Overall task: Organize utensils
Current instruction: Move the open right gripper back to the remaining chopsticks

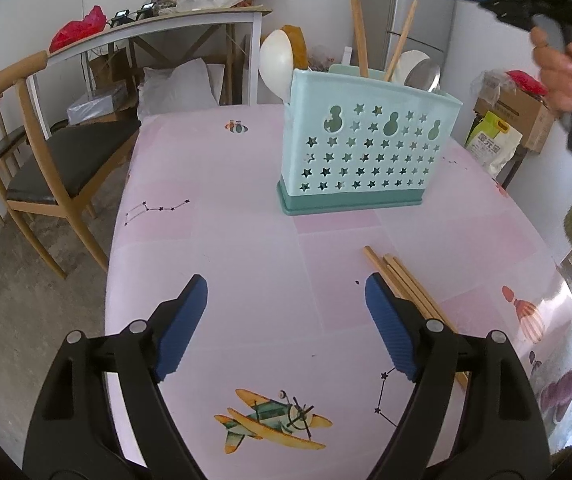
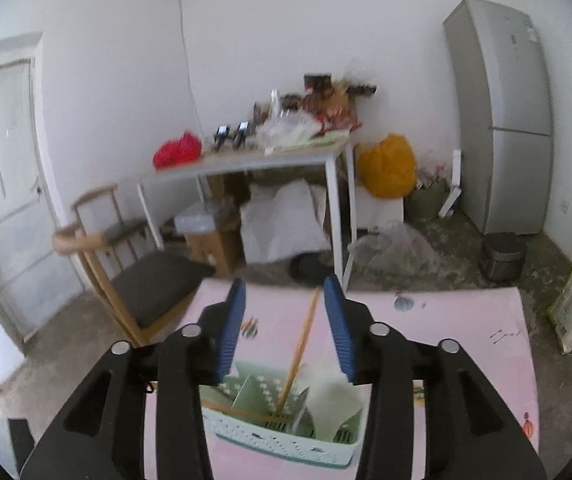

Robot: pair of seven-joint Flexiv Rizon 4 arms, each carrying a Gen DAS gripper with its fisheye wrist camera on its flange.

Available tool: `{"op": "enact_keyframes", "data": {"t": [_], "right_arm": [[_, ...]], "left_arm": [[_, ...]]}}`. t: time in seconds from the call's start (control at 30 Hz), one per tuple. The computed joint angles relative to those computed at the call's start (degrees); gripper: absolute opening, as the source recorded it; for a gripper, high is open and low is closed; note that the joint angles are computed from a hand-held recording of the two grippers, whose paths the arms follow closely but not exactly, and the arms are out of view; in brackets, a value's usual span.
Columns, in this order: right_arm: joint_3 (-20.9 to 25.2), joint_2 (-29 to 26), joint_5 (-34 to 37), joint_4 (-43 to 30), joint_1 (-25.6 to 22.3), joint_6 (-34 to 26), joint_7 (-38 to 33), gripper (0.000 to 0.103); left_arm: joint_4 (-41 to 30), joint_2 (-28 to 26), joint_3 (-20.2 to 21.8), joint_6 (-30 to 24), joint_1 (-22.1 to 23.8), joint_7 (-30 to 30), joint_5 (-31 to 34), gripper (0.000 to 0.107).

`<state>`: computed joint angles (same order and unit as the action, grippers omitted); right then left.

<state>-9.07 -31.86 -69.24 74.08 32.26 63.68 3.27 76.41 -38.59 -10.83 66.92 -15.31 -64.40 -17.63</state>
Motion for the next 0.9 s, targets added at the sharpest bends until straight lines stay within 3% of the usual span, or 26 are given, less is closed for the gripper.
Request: {"op": "enact_keyframes", "data": {"t": [0.17,0.33,0.5,0.73,0.9], "right_arm": [[-0.7,5.8,-10.3,5.4,-0.1,0.0,10.1,0.043],[3.3,10.9,-16.9,11.9,-1.7,-0.4,16.1,0.044],[9.4,11.5,-10.4,17.2,-4.3,1.6,13.5,0.044],[15.7,7.6,13.6,22.8,-3.5,3.2,1.4,0.043],[18.5,4.8,25.3,22.9,-1.6,1.8,-5.6,0.035]], "left_arm": [[-0.1,-0.1,-0.3,-0.1,-0.1,0.7,0.2,0.078],[0.2,0.0,0.4,0.3,-0.6,1.1,1.2,0.08],[0.5,0.1,0.2,0.0,-0.5,1.3,1.2,0.08],[-0.1,-0.3,0.1,-2.5,-0.7,1.7,1.0,0.08],[1.0,0.1,-1.1,-3.1,-0.2,2.5,-0.2,0.08]]}}
